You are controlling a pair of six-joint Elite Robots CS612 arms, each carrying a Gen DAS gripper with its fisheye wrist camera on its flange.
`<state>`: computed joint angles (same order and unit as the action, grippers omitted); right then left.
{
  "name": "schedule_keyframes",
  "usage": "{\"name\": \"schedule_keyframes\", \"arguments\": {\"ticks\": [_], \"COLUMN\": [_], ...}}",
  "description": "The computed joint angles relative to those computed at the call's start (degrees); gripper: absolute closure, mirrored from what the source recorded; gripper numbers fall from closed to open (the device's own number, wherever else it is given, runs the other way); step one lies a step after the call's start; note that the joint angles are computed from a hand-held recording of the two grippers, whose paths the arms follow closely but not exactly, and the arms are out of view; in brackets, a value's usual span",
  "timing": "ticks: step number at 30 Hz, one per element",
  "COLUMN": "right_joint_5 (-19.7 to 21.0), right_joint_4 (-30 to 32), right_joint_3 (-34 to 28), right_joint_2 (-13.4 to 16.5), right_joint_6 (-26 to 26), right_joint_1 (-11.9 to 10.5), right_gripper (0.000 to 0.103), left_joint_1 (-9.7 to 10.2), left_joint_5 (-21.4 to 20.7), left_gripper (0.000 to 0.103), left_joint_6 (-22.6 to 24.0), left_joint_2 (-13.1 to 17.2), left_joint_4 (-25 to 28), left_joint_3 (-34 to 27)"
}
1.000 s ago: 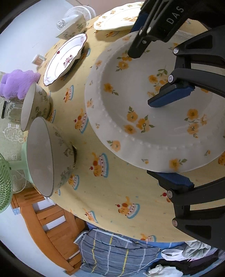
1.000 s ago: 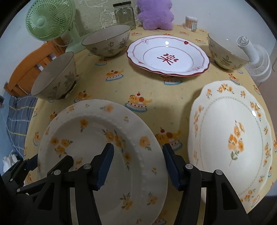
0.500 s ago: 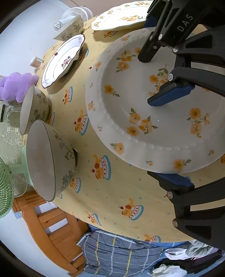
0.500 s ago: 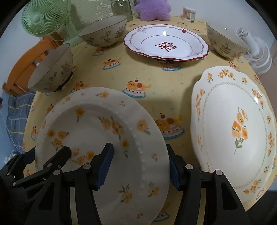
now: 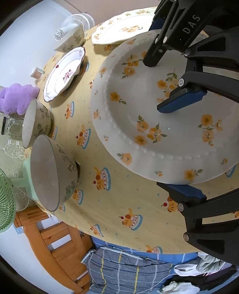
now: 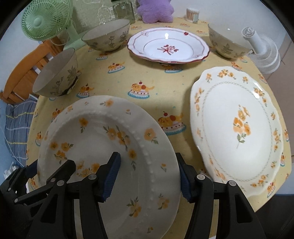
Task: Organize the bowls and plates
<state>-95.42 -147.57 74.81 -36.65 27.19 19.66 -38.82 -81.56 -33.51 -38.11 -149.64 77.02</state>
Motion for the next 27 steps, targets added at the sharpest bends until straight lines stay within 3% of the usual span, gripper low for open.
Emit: {"name": "schedule_keyframes", "arguments": {"ticks": [14,27], "right_joint_5": [-0.35,2.53], "right_joint_4": [-5.07,-8.01], "right_joint_3": [4.29,8.94], "right_joint_2": [-3.48,-6.19], "right_joint_6": [-0.68,-7.30], "right_joint_1": [-0.93,-5.49], "right_gripper": [0.041,0.041], "left_joint_1": [-2.00,-5.05], "left_joint_5": [3.32,5.34], "left_gripper": [0.031,0.031], "left_joint_6": [-1.37,-6.42], "left_joint_2": [-1.30,1.86], "left_joint_4": [-0.32,5.21], "left_joint_3": [-0.43,-8.13]}}
